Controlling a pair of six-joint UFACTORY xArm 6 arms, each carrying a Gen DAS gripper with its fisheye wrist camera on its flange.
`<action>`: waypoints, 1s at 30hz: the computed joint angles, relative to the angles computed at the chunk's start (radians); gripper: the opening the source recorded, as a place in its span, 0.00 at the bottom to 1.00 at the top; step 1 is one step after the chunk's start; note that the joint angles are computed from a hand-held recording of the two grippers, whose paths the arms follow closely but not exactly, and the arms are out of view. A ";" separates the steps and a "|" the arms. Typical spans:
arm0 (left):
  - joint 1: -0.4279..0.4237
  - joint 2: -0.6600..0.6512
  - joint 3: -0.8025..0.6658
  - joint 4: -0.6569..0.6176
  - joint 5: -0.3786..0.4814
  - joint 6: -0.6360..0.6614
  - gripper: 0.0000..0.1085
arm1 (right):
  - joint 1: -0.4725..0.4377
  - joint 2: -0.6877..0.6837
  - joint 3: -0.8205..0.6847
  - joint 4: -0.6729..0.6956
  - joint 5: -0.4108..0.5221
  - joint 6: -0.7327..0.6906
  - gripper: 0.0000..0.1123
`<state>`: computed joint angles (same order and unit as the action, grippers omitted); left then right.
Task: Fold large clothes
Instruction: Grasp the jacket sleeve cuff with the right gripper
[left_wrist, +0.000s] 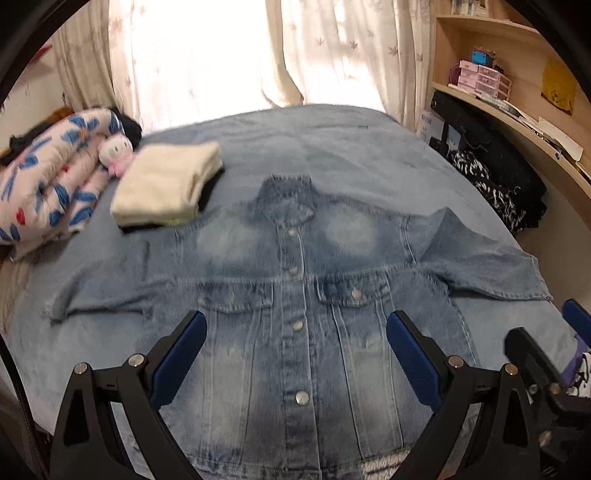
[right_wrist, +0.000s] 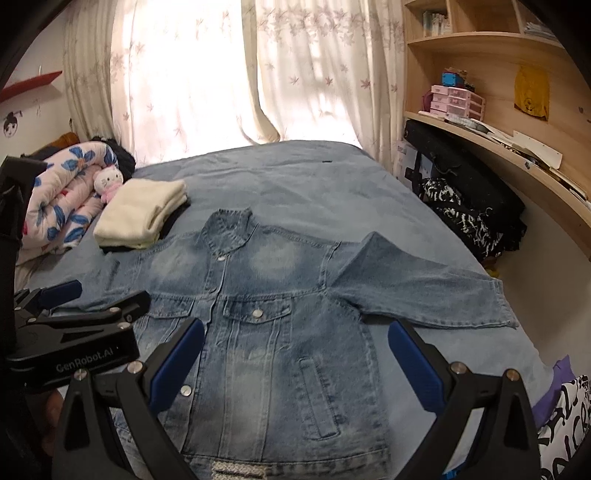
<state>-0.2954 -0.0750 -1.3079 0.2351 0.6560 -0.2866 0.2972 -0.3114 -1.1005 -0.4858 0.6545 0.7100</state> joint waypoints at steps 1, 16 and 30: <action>-0.007 0.001 -0.006 0.015 -0.015 -0.003 0.89 | -0.014 -0.006 0.001 0.006 -0.007 -0.011 0.89; -0.092 0.270 -0.377 -0.144 0.010 0.130 0.90 | -0.316 0.039 -0.063 -0.004 -0.035 -0.111 0.89; -0.197 0.663 -0.702 -0.034 -0.191 0.064 0.90 | -0.672 0.331 -0.170 0.691 0.005 -0.476 0.80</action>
<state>-0.4928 0.5878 -2.0095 0.2008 0.4650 -0.2222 -0.3747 0.0192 -1.2707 0.2052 0.6592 0.2336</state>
